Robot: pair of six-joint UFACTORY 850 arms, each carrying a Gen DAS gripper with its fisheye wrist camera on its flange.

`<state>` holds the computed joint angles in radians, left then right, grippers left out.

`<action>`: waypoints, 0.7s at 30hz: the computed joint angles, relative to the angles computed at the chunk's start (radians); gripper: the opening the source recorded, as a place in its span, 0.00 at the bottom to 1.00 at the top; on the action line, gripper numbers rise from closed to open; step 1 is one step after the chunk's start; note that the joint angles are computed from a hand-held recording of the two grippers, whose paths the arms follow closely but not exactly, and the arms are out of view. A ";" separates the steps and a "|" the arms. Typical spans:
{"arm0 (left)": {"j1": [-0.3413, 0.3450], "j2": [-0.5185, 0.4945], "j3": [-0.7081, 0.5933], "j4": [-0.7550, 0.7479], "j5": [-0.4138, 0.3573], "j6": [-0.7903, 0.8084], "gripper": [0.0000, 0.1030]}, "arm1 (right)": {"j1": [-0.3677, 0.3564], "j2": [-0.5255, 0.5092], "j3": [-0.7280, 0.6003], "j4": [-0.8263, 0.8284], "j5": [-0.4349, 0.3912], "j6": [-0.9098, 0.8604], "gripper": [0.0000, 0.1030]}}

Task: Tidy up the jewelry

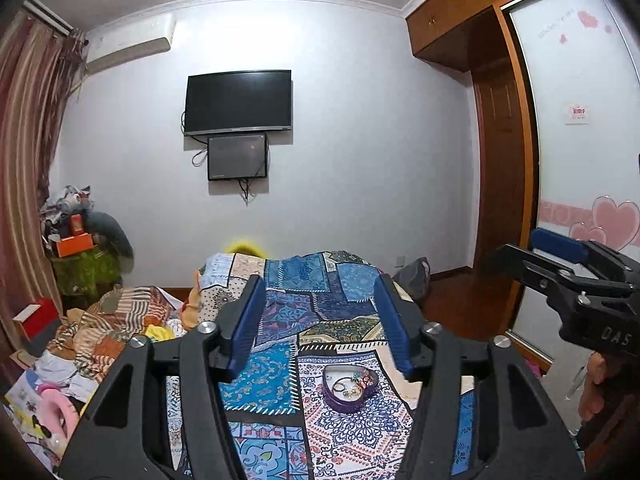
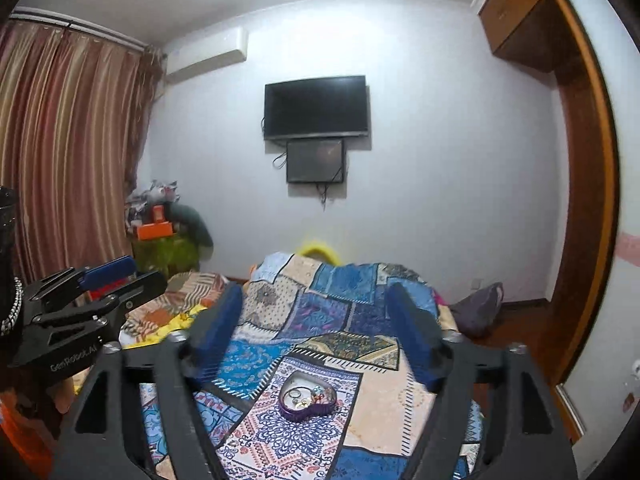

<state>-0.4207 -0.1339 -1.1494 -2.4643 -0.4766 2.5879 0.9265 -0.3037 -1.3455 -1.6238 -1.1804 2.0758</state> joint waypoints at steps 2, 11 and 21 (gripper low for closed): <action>-0.002 0.002 0.006 -0.023 -0.001 0.013 0.69 | 0.006 -0.015 -0.016 0.006 -0.033 -0.014 0.86; -0.002 0.012 0.020 -0.038 -0.013 0.004 0.80 | 0.023 -0.018 -0.014 0.027 -0.073 -0.009 0.98; -0.004 0.019 0.039 -0.070 -0.004 0.041 0.82 | 0.032 -0.004 0.008 0.051 -0.040 0.011 0.98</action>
